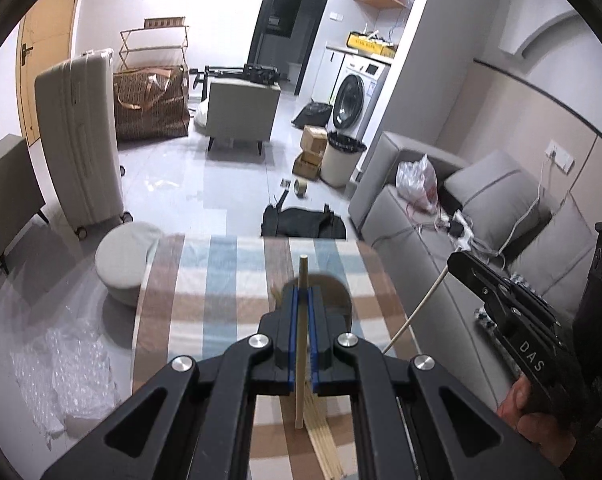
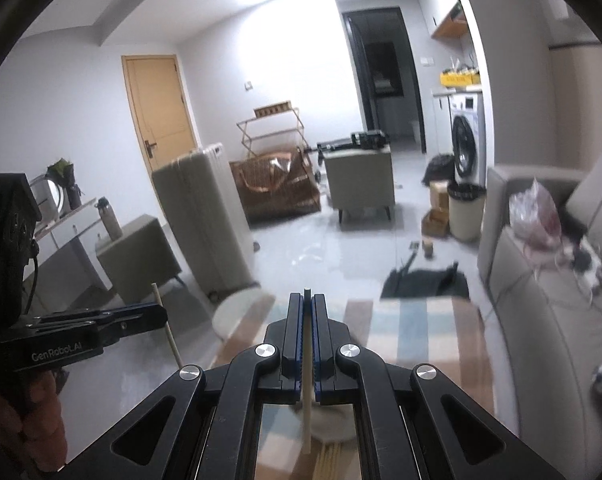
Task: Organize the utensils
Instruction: 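Raise both held chopsticks upright toward the holder opening, then lower both chopsticks into the white holder and open both tools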
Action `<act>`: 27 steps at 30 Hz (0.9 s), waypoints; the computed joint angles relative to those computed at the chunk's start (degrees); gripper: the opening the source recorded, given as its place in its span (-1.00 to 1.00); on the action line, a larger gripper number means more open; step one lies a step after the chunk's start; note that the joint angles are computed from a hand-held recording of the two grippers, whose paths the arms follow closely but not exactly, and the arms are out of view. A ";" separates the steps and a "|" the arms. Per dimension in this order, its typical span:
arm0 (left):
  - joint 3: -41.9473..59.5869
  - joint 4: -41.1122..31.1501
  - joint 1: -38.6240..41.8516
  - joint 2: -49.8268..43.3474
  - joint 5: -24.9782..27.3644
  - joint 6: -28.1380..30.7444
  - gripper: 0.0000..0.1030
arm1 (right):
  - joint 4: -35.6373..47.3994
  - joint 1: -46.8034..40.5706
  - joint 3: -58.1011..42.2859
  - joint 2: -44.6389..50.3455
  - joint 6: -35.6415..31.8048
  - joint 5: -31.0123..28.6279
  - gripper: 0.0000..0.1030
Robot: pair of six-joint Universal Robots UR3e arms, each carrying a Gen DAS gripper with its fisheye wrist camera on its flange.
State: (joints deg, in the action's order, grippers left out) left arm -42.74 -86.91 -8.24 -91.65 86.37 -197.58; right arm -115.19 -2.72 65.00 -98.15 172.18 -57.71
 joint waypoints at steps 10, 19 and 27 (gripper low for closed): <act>10.93 5.62 2.64 -12.04 -2.22 -0.46 -0.99 | -2.53 3.53 -21.06 17.61 3.10 -3.41 -0.94; 0.09 18.06 6.64 -13.07 -7.14 -4.70 -0.99 | -7.95 5.79 -25.36 27.24 1.47 -5.53 -0.94; -10.55 26.26 8.49 -9.65 -9.20 -9.30 -0.99 | -9.67 6.83 -22.01 28.65 -2.15 -5.70 -0.94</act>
State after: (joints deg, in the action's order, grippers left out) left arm -53.29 -60.65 0.25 -101.30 77.17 -206.88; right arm -124.86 4.12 43.00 -69.51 170.04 -63.41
